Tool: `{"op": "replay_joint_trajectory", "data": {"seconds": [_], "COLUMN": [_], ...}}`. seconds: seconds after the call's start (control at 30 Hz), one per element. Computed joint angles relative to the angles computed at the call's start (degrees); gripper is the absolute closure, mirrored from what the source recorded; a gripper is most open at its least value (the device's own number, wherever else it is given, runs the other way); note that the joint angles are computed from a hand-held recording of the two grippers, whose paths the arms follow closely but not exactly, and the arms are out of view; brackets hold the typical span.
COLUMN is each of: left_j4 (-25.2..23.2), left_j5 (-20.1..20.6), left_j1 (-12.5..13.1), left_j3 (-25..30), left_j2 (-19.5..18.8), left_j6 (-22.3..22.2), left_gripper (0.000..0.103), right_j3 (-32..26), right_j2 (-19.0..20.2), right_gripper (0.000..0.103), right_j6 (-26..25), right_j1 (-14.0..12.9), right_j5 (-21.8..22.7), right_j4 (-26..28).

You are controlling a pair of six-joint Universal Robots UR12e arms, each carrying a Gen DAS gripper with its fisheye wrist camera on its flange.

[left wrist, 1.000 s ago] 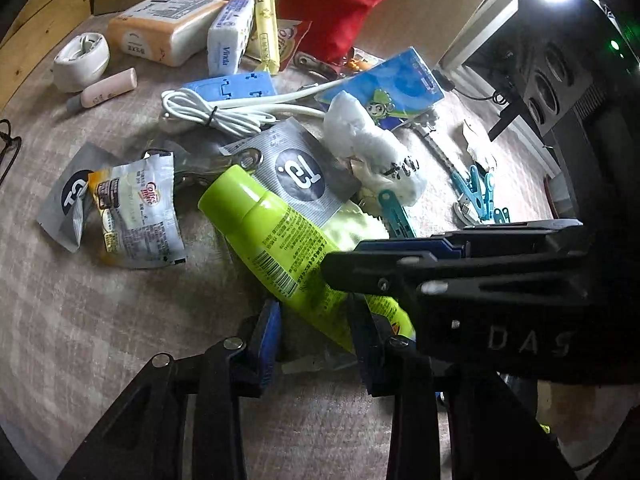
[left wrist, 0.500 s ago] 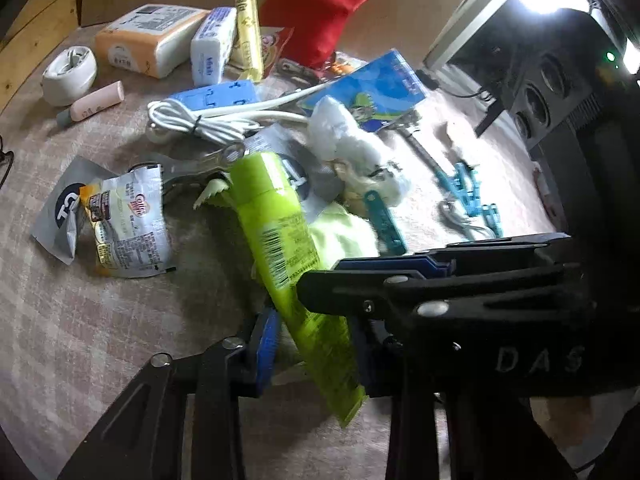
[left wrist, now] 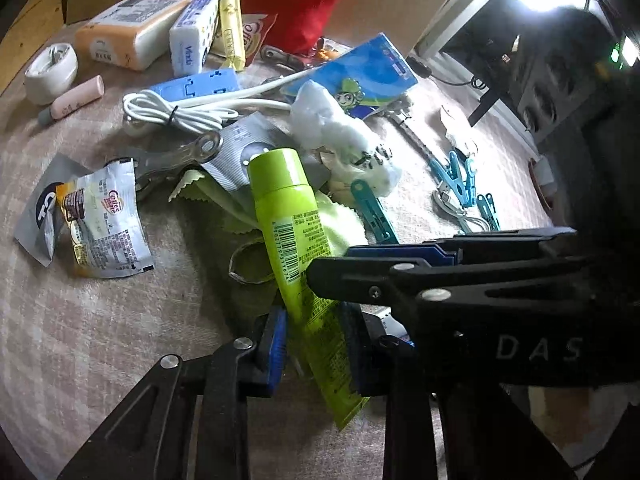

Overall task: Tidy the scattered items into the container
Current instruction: 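Grasp the yellow-green tube with the left gripper while the right gripper closes on it too, then lift the yellow-green tube with both grippers into the tray and open them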

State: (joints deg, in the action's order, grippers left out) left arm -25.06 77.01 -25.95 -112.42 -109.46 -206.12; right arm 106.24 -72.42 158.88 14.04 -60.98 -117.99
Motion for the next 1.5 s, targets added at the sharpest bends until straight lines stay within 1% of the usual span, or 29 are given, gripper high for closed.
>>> {"op": "replay_joint_trajectory", "data": {"seconds": [0.03, 0.1, 0.17, 0.27, 0.4, 0.53, 0.67, 0.73, 0.87, 0.97, 1.07, 1.23, 1.27, 1.3, 1.33, 1.37, 1.4, 1.43, 1.5], "left_j4": [0.33, 0.60, 0.61, 0.59, 0.37, 1.75, 2.43, 2.31, 1.94, 1.39, 0.49, -1.34, -2.06, -2.62, -3.45, -3.90, -4.73, -5.38, -6.79], "left_j5": [-0.28, -0.58, -0.41, -0.95, 0.07, -0.86, -0.83, -0.84, -1.32, -1.95, -3.96, -7.49, -8.38, -8.97, -9.79, -10.32, -11.05, -11.49, -12.37], "left_j1": [0.10, 0.16, 0.11, 0.38, 0.10, 0.16, -0.52, -1.28, -2.90, -4.69, -6.80, -10.46, -11.54, -12.20, -13.14, -13.66, -14.56, -15.24, -16.77], "left_j3": [-0.13, -0.09, -0.03, -0.09, 0.06, -0.44, -0.15, 0.52, 2.30, 4.42, 7.26, 11.78, 13.21, 13.95, 15.17, 15.86, 17.03, 17.88, 19.83], "left_j2": [-0.03, -0.33, -0.52, -0.42, -0.30, 0.50, 1.28, 1.54, 1.23, 0.39, -1.05, -3.90, -4.80, -5.18, -5.89, -6.30, -6.97, -7.43, -8.52], "left_j6": [0.02, 0.08, 0.29, 0.22, 0.78, 0.76, 1.02, 1.96, 3.81, 5.62, 8.10, 12.11, 13.20, 14.08, 15.11, 15.72, 16.75, 17.54, 19.41], "left_gripper": [0.076, 0.071, 0.070, 0.070, 0.070, 0.071, 0.073, 0.072, 0.072, 0.072, 0.073, 0.073, 0.073, 0.073, 0.073, 0.073, 0.073, 0.073, 0.073], "right_j3": [-0.07, -0.07, 0.02, 0.10, 0.24, 0.77, 1.60, 2.27, 4.04, 6.07, 8.35, 13.00, 13.73, 14.89, 15.58, 16.57, 17.13, 18.02, 19.24], "right_j2": [0.19, 0.45, 0.61, 0.43, 0.04, -1.18, -3.06, -4.24, -6.97, -9.60, -12.31, -17.80, -18.67, -20.01, -20.90, -22.16, -22.86, -24.12, -25.94], "right_gripper": [0.074, 0.074, 0.072, 0.072, 0.072, 0.072, 0.072, 0.072, 0.072, 0.072, 0.072, 0.072, 0.072, 0.072, 0.072, 0.072, 0.072, 0.072, 0.072], "right_j6": [-0.04, 0.35, 0.51, 1.02, 1.90, 0.86, 1.03, 1.03, 1.67, 2.70, 4.02, 5.55, 5.64, 5.93, 6.09, 6.24, 6.26, 6.24, 6.18], "right_j1": [-0.18, -0.28, -0.18, 0.18, -0.08, -0.55, -1.87, -2.48, -4.59, -7.22, -10.34, -17.84, -19.22, -21.30, -22.61, -24.50, -25.59, -27.63, -30.60], "right_j5": [0.76, 1.83, 2.54, 2.18, 3.10, 3.71, 5.27, 5.39, 5.03, 4.87, 4.71, 3.51, 3.31, 2.98, 2.69, 2.26, 2.03, 1.61, 1.18], "right_j4": [0.53, 0.86, 0.89, 0.19, 0.67, 0.97, 1.23, 0.73, -0.57, -1.90, -3.18, -3.96, -3.83, -3.84, -3.78, -3.74, -3.67, -3.35, -2.76]}}
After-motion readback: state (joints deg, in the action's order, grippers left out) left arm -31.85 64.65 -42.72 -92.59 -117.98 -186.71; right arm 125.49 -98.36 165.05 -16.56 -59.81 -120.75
